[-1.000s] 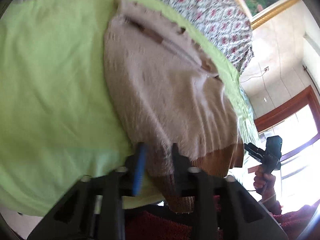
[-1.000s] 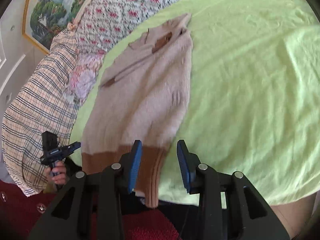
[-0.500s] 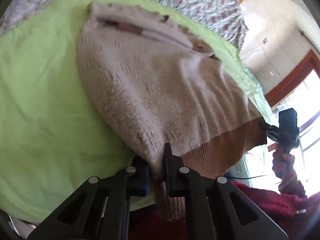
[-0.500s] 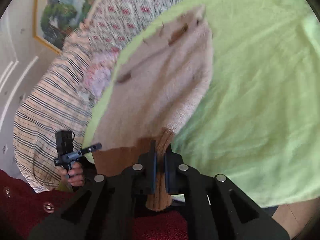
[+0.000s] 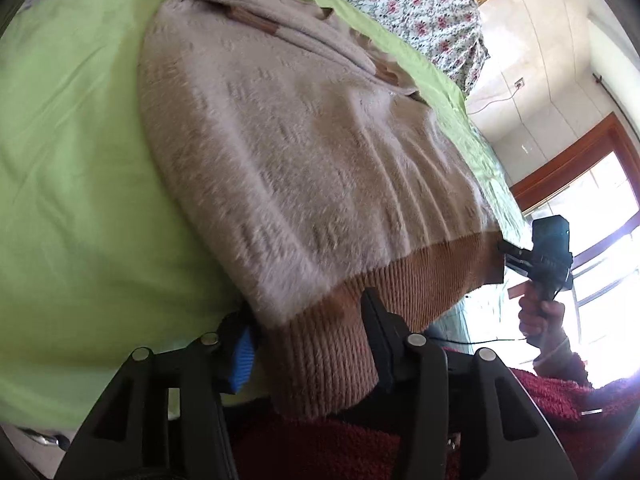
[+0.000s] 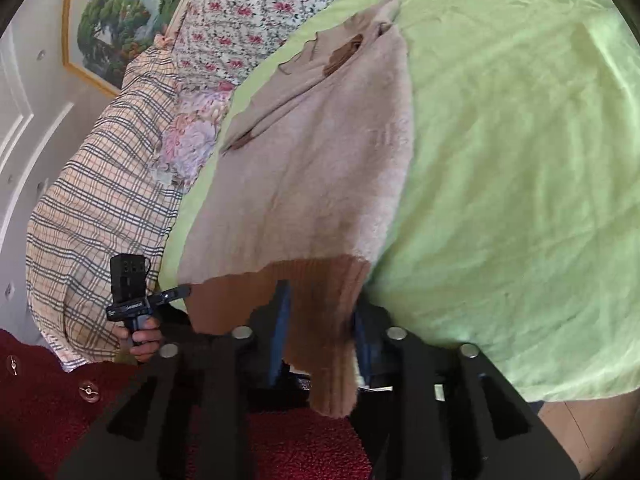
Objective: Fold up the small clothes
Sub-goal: 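Grasp the brown hem with the right gripper while the left gripper grasps it too, then lift the hem and fold it up toward the collar with both grippers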
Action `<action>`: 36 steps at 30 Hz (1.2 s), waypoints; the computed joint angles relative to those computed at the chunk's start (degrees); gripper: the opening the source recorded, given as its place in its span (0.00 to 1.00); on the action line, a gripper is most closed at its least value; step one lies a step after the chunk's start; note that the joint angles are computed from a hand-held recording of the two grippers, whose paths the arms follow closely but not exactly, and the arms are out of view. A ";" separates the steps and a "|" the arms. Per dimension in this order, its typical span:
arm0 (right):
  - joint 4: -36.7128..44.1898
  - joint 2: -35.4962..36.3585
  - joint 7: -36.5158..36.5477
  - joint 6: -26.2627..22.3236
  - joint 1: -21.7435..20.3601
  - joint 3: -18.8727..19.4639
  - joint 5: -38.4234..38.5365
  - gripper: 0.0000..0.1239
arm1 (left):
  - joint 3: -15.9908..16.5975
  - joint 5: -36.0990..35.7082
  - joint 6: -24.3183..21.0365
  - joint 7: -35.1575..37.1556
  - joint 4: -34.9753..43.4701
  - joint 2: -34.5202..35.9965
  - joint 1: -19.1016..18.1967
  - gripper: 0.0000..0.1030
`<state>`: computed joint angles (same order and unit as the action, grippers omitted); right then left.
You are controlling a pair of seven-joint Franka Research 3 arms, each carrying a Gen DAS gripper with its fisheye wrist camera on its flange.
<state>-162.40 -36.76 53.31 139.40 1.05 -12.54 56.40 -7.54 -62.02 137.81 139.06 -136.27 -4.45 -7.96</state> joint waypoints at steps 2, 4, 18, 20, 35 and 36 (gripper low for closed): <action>0.09 0.28 -0.81 0.35 0.56 0.23 0.28 0.24 | -0.32 0.19 0.74 0.39 0.57 0.78 -0.24 0.13; 0.38 1.07 -1.17 0.10 0.85 0.37 0.05 0.06 | -0.45 -0.66 1.56 1.44 0.13 0.69 -0.28 0.11; 1.25 -5.65 -15.04 -1.60 1.99 -6.80 17.92 0.05 | 3.14 -13.21 1.98 10.26 -1.53 -7.65 -0.94 0.09; 3.92 -3.27 -18.73 -2.12 2.26 -6.95 22.31 0.05 | 3.26 -14.73 2.34 11.32 0.79 -7.28 -0.97 0.09; 39.37 33.89 -23.21 -1.44 -1.43 0.29 38.40 0.05 | -2.10 -4.26 7.38 0.46 43.53 24.13 2.80 0.09; 41.39 35.87 -22.20 -0.87 -2.09 1.00 38.17 0.05 | -2.02 -0.97 7.24 -2.60 47.53 27.40 2.53 0.09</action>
